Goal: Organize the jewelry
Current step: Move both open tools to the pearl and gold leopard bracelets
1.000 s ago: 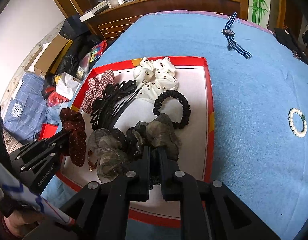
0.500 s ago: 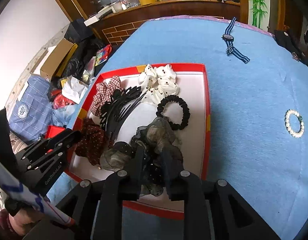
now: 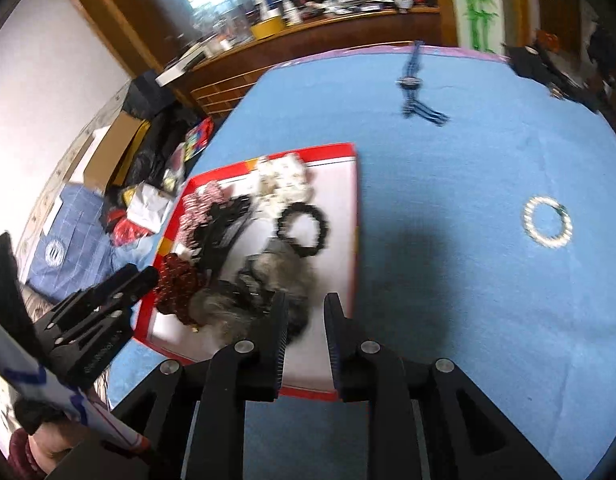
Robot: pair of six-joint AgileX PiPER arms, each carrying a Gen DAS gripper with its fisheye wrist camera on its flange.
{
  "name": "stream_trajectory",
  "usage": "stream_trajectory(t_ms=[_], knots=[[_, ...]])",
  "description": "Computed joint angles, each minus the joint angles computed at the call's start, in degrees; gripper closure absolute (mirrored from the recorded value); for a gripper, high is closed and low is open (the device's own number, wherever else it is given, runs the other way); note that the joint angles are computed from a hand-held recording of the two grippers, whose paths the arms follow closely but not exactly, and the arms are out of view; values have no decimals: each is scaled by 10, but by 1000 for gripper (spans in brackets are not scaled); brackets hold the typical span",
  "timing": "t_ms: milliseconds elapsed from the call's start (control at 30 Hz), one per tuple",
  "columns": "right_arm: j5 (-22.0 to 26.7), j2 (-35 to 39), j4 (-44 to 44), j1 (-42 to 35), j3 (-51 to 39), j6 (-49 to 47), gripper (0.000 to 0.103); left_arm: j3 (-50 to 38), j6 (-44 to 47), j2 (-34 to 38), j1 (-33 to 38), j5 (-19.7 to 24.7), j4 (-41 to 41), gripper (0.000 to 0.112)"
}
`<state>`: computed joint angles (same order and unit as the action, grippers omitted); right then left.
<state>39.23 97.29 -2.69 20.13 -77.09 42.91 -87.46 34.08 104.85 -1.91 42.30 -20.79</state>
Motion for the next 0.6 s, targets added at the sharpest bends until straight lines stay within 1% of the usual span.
stream_trajectory(t_ms=[133,267,400,433,500,533,567,600], knots=[[-13,-61,-3,-35,76,13,83,1,-1,-12,-52,14,-8,81],[-16,-135,-2,-89,158,18,83,-10,1,-9,-114,34,-12,81],[-3,-211,22,-173,230,-14,83,-40,9,18,-194,58,-28,79],[2,-232,34,-201,247,-31,84,-49,14,26,-207,64,-35,74],[14,-264,55,-248,270,-65,84,-93,11,63,-247,90,-37,73],[19,-278,63,-269,281,-80,84,-118,13,83,-261,109,-46,71],[27,-300,73,-301,295,-103,84,-163,17,117,-276,143,-65,71],[33,-313,83,-322,304,-121,84,-190,11,136,-288,155,-67,71]])
